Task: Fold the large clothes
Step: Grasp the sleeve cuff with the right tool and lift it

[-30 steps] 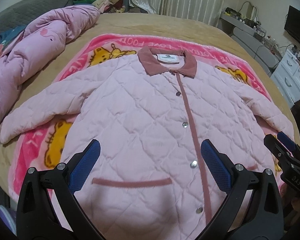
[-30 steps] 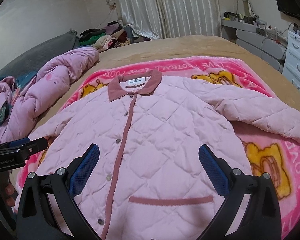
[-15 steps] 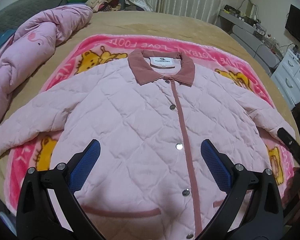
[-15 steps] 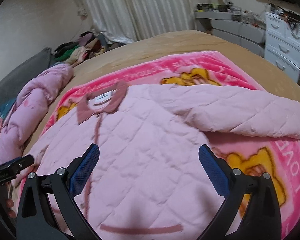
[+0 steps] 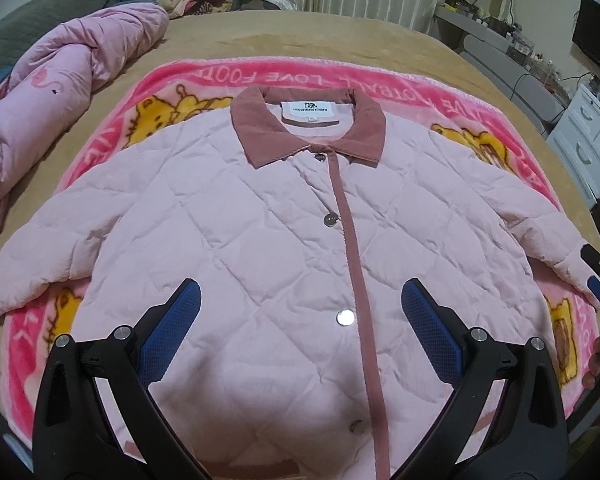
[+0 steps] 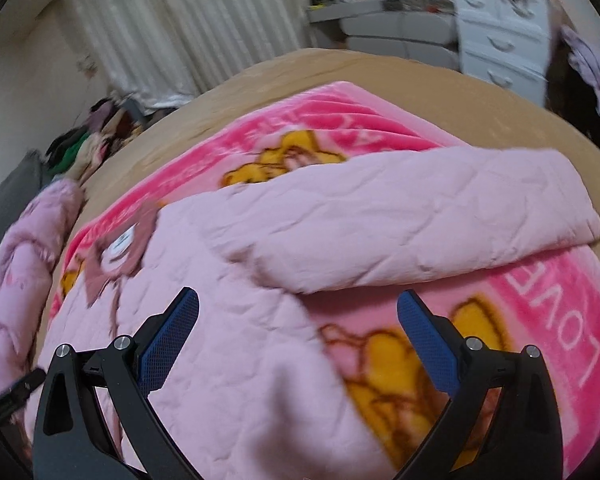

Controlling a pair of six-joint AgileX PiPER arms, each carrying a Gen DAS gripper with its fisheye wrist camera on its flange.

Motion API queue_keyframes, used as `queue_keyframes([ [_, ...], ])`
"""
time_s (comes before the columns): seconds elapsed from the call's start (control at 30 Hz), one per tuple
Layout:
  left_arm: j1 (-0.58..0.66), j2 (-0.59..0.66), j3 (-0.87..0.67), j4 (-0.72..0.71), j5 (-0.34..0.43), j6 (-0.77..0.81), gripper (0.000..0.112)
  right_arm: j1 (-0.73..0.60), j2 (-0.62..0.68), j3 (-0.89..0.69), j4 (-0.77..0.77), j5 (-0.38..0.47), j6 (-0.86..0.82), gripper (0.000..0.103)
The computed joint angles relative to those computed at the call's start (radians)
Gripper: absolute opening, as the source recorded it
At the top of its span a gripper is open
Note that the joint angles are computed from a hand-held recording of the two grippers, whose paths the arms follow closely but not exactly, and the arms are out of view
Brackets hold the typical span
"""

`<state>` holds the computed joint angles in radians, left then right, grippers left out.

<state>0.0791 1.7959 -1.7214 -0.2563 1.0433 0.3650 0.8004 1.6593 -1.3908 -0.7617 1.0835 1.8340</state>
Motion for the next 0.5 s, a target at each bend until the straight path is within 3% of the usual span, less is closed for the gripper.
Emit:
queue_keyframes([
  [0.2, -0.026, 0.035, -0.016, 0.019, -0.009, -0.025, 0.094, -0.082, -0.075, 0.156, 0.017, -0.020, 0.087, 0.099],
  [0.5, -0.053, 0.082, -0.048, 0.061, -0.027, -0.065, 0.094, -0.267, -0.207, 0.414, 0.056, -0.157, 0.250, 0.099],
])
